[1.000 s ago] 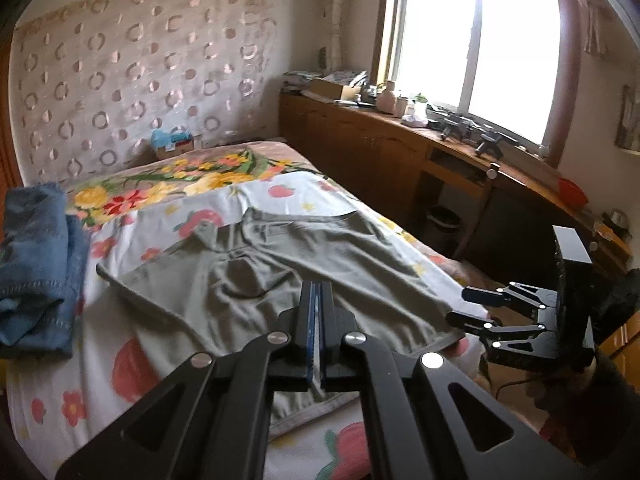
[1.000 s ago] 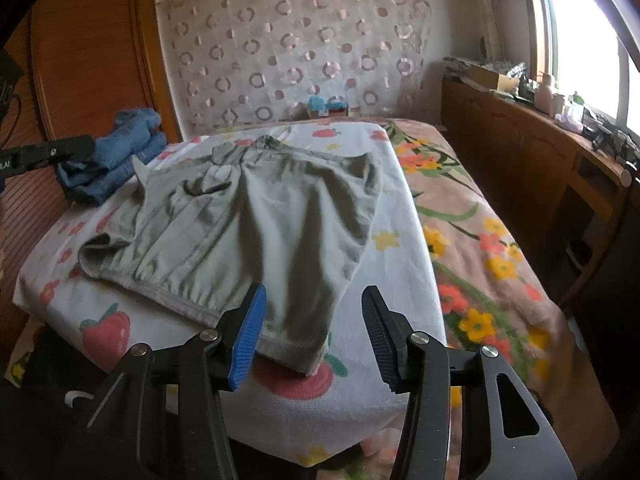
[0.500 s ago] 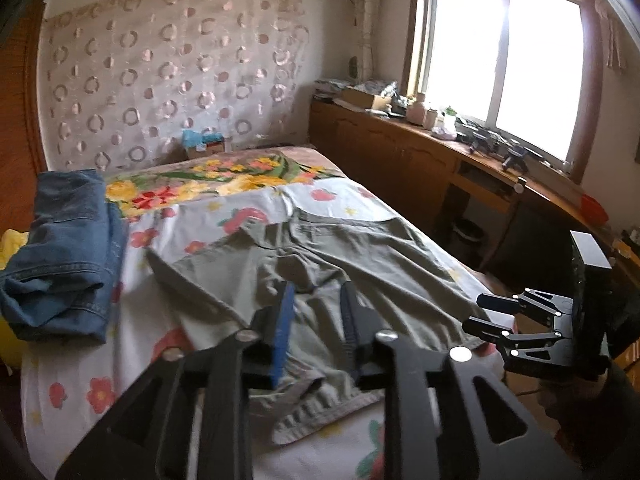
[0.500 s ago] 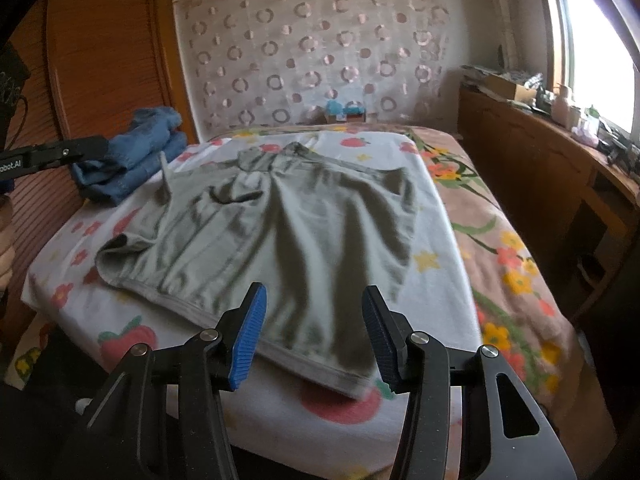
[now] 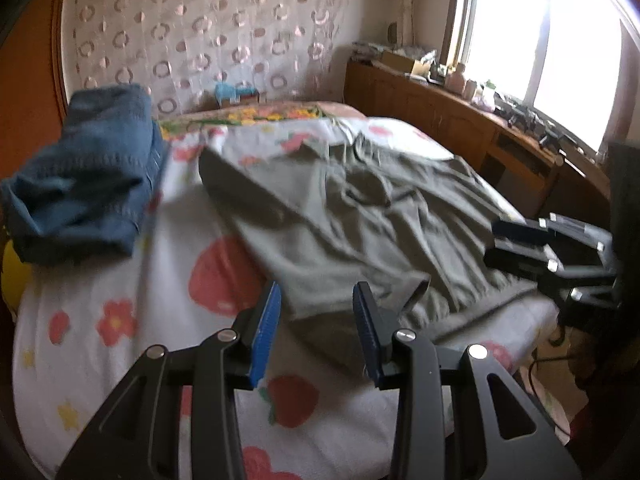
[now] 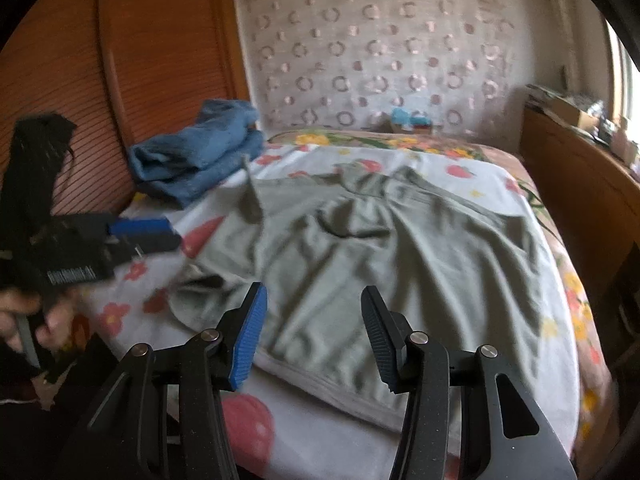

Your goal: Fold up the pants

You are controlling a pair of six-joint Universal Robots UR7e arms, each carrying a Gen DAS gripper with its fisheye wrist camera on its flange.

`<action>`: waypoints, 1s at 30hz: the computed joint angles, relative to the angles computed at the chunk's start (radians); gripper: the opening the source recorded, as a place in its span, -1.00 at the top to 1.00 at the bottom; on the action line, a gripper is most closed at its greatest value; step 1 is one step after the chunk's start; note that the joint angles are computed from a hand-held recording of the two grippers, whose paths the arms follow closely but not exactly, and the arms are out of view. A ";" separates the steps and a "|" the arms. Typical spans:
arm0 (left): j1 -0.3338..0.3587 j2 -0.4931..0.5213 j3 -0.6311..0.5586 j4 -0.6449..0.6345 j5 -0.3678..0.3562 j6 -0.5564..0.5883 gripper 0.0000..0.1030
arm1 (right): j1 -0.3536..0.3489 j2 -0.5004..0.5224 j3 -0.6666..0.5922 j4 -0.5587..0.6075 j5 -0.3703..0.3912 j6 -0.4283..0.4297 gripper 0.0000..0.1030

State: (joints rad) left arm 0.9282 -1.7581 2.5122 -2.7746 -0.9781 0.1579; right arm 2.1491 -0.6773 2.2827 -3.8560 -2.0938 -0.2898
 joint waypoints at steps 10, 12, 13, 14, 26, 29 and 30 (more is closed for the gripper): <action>0.043 0.004 0.036 -0.004 0.005 0.014 0.23 | 0.016 0.039 -0.102 0.122 0.045 0.006 0.16; 0.047 -0.001 0.040 -0.014 0.007 0.016 0.13 | 0.014 0.051 -0.117 0.147 0.052 0.012 0.20; 0.049 -0.004 0.043 -0.020 0.007 0.014 0.06 | 0.013 0.057 -0.126 0.161 0.054 0.016 0.22; 0.051 -0.005 0.045 -0.028 0.009 0.013 0.03 | 0.012 0.062 -0.131 0.171 0.055 0.020 0.22; 0.070 -0.044 0.046 -0.024 0.014 -0.021 -0.02 | -0.005 0.099 -0.147 0.223 0.082 0.055 0.26; 0.070 -0.047 0.047 -0.022 0.019 -0.019 -0.02 | -0.004 0.110 -0.153 0.234 0.082 0.058 0.30; 0.071 -0.049 0.048 -0.023 0.021 -0.019 -0.02 | -0.005 0.112 -0.154 0.239 0.082 0.060 0.31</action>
State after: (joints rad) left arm 0.9987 -1.8069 2.5598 -2.7977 -0.9573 0.1393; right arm 2.1443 -0.5653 2.1284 -3.6174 -2.0115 -0.2301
